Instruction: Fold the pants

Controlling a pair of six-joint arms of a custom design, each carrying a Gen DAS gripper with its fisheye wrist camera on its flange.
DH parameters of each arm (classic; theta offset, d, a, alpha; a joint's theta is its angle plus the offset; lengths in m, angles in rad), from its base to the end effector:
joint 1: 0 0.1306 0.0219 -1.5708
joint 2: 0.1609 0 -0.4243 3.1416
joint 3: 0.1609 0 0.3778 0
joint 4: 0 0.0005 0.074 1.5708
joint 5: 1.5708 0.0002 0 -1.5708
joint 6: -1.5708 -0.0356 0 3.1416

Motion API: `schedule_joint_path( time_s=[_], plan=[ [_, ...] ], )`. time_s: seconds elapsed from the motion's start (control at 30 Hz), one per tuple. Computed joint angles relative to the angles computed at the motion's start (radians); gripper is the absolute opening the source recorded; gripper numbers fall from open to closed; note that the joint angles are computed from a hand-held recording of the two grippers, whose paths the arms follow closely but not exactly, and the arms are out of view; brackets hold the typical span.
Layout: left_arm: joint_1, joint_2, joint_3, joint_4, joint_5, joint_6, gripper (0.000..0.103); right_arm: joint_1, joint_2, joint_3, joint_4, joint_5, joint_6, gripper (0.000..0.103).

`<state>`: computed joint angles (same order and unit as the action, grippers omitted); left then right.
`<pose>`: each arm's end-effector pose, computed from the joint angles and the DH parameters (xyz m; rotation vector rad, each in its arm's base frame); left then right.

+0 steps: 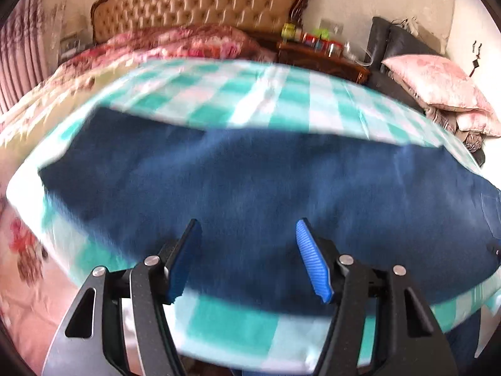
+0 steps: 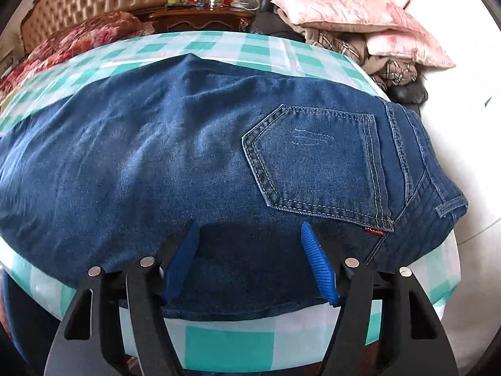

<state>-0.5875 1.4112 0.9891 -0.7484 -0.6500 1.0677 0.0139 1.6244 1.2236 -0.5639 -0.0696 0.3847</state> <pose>0.3502 -0.2080 0.3058 -0.7290 2.2889 0.1884 0.5222 0.0092 0.3077 -0.5285 2.4773 -0.0593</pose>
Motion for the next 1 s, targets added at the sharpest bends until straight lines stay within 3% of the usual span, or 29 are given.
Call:
schedule_joint_path(
  time_s=[0.07,0.2,0.27,0.33,0.37,0.43,0.53,0.6,0.7,0.8,0.93,1.0],
  plan=[
    [0.058,0.007,0.027,0.024,0.036,-0.106,0.041,0.002,0.002,0.000,0.006,0.010,0.016,0.065],
    [0.214,0.055,0.070,0.064,0.130,-0.293,0.033,0.023,0.011,0.026,-0.032,0.073,0.020,0.067],
    [0.294,0.082,0.082,0.028,0.194,-0.313,0.033,0.043,0.014,0.045,-0.045,0.107,0.024,0.067],
    [0.354,0.077,0.069,0.007,0.194,-0.297,0.038,0.054,0.007,0.064,-0.054,0.067,0.022,0.067],
    [0.384,0.046,0.039,0.033,0.198,-0.288,0.041,0.067,0.004,0.082,-0.064,0.034,0.014,0.067],
    [0.413,-0.006,-0.001,0.002,0.144,-0.245,0.041,0.097,0.008,0.118,-0.082,-0.006,0.011,0.067],
    [0.446,-0.202,-0.144,0.063,0.122,-0.129,0.041,0.168,0.027,0.178,-0.108,-0.101,-0.002,0.066],
    [0.440,-0.300,-0.208,0.021,0.078,-0.047,0.040,0.229,0.057,0.222,-0.121,-0.159,-0.013,0.058],
    [0.417,-0.456,-0.325,0.038,0.077,0.056,0.037,0.334,0.116,0.292,-0.151,-0.226,-0.038,0.048],
    [0.348,-0.544,-0.395,0.039,0.049,0.121,0.037,0.426,0.160,0.339,-0.167,-0.283,-0.066,0.047],
    [0.294,-0.540,-0.427,0.075,0.041,0.115,0.037,0.559,0.217,0.381,-0.177,-0.291,-0.058,0.037],
    [0.288,-0.518,-0.427,0.111,0.034,0.082,0.037,0.612,0.242,0.390,-0.143,-0.251,-0.062,0.034]
  ],
)
